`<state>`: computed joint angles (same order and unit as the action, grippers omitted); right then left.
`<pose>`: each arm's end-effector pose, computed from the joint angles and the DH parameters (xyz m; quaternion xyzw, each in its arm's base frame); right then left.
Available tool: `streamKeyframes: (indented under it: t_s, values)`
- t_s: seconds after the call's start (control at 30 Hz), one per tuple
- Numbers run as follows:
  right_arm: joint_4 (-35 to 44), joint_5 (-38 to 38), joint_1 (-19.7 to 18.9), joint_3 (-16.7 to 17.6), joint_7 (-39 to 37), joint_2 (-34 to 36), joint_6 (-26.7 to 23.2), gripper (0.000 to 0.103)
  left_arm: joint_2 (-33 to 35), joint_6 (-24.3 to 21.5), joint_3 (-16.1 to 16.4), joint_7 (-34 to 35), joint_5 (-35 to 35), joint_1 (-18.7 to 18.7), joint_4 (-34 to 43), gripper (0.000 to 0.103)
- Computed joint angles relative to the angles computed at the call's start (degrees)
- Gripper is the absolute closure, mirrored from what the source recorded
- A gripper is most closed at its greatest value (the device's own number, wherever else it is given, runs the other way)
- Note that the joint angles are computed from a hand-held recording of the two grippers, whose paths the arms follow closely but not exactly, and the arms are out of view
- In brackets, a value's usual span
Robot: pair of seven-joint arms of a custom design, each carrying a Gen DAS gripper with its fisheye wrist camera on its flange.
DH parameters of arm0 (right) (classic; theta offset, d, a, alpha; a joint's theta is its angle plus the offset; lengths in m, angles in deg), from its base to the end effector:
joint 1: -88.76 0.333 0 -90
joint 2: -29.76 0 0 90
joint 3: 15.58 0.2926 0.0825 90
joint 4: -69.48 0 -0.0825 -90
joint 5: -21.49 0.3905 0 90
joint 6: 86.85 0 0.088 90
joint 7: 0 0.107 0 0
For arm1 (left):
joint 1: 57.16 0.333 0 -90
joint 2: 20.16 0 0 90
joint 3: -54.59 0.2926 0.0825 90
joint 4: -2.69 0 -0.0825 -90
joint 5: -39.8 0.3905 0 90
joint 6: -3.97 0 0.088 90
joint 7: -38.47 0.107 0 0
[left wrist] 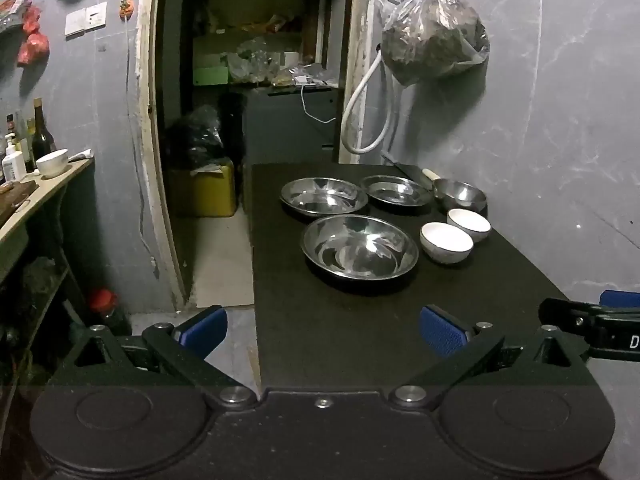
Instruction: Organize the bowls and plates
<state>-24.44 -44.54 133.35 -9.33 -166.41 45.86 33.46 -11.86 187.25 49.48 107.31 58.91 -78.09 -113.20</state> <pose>0.4629 0.4878 0.4719 -0.4856 0.7259 -0.3651 0.3226 0.5512 -0.3008 0.4764 -0.4735 0.7305 -0.4289 0.2414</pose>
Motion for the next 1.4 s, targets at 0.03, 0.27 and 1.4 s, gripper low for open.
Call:
streamKeyframes:
  t_s: [0.03, 0.27, 1.4]
  values:
    - [0.04, -0.05, 0.00, -0.03, -0.03, -0.01, -0.10, 0.000, 0.01, -0.01, -1.06, 0.81, -0.85, 0.89, -0.04, 0.001]
    - [1.26, 0.18, -0.23, -0.24, -1.20, 0.73, 0.42, 0.000, -1.19, -1.03, -5.52, 7.00, -6.78, 5.28, -0.58, 0.001]
    - [1.59, 0.26, -0.59, -1.01, -2.74, 0.91, 1.87, 0.000, 1.65, -0.90, 0.74, -2.67, 2.38, -0.20, 2.24, 0.001]
